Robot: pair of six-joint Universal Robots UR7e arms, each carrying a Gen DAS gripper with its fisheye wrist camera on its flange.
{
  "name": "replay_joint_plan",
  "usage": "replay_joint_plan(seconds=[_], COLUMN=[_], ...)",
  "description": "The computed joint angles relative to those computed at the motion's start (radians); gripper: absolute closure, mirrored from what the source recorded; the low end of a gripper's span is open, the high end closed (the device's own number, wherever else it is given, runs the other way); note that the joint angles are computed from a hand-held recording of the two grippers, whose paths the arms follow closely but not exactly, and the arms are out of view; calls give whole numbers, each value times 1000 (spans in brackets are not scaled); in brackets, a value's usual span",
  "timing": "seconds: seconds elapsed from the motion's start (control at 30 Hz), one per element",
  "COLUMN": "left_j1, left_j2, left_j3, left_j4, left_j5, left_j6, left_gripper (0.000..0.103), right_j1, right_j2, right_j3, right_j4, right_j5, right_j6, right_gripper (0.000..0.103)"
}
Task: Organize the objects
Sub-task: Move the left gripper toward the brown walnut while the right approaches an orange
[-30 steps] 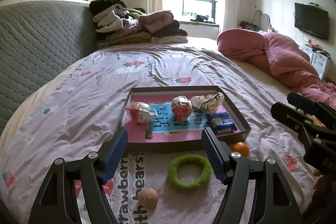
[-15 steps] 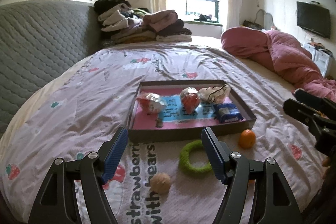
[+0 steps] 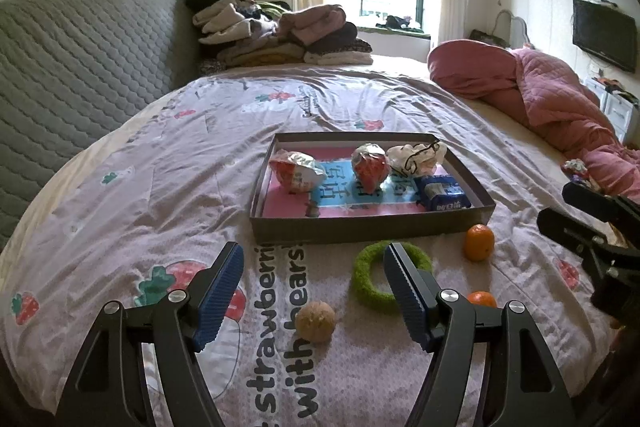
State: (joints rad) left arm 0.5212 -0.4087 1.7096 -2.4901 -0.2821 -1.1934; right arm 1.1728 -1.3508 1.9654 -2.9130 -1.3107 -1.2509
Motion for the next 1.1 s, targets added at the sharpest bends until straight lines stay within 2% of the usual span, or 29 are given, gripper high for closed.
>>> replay_joint_plan(seconds=[0.5,1.1], left_j1=[-17,-10], left_j2=[-6,-20], left_j3=[8,42], left_j4=[73,148], left_j5=[-16,-97], left_j6=[-63,-133], left_gripper=[29,29], right_j1=[-5,-19], right_j2=[-17,-13], right_j3=[33,57], right_j4=[-1,-4], right_j5=[-7,-51], right_j6=[-29,-75], right_gripper=[38,38])
